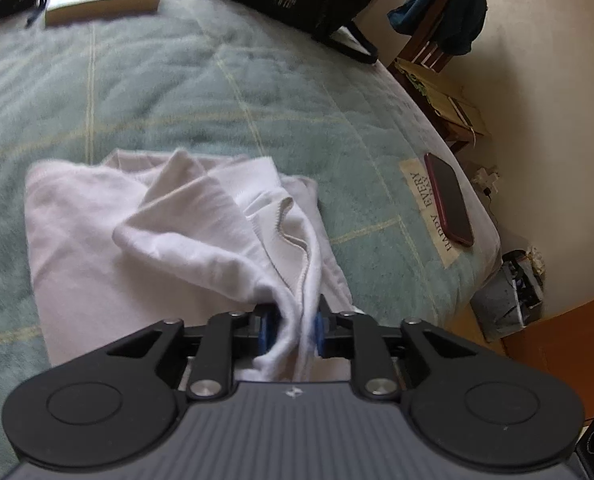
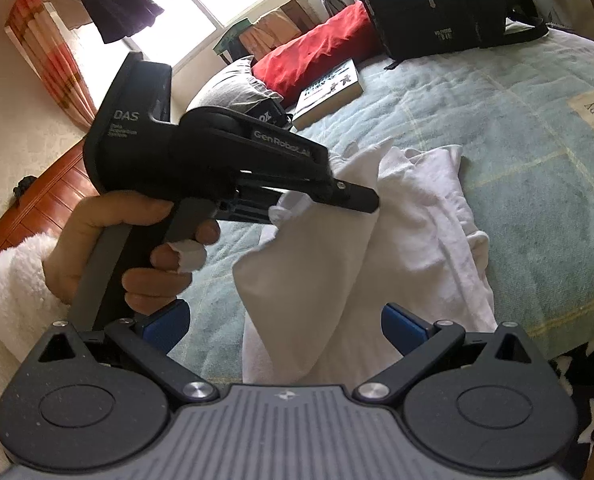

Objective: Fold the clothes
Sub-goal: 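Open the left gripper and release the folded side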

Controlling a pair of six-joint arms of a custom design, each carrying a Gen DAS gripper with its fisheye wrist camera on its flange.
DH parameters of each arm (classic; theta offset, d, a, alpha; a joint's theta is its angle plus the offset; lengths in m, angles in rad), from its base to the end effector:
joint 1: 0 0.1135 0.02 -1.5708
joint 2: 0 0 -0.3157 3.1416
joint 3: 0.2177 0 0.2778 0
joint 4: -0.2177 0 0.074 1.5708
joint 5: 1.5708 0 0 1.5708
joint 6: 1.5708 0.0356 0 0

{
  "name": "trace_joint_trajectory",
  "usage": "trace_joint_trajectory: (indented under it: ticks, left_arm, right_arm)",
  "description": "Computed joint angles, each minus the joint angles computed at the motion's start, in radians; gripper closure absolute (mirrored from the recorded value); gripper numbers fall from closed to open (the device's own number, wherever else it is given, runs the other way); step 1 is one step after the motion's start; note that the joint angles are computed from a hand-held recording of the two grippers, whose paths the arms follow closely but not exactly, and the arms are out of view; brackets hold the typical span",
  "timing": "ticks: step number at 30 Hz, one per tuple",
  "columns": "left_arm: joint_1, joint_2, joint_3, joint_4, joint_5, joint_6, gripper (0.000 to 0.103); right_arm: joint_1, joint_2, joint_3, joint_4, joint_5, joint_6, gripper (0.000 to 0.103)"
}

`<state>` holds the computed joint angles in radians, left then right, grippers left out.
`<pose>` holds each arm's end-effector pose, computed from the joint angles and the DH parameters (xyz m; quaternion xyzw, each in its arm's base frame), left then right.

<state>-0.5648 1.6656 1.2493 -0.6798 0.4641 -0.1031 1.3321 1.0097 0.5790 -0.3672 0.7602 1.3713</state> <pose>0.3045 -0.2118 0.2788 0.2691 0.9084 -0.2862 0.1429 0.0695 0.1819 0.2506 0.1567 0.8572 0.2669 0.4115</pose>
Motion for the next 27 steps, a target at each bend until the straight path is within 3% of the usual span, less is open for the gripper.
trace_joint_trajectory:
  ticks: [5,8,22,27]
  left_arm:
    - [-0.020,-0.013,0.027,-0.019,0.000,0.002,0.072]
    - [-0.013,-0.017,0.033,-0.012,0.045,0.003,0.059]
    - [0.004,-0.071,-0.017,-0.012,0.084,0.040,0.057]
    - [0.017,-0.131,-0.074,0.011,0.028,0.089,0.053]
  right_arm:
    - [-0.001,-0.004,-0.003,0.003,-0.001,-0.004,0.000]
    - [-0.001,-0.005,-0.003,0.005,0.001,-0.002,0.000]
    - [0.010,0.006,0.008,-0.005,0.006,0.005,0.000]
    - [0.009,0.001,0.005,-0.007,-0.002,0.004,0.000]
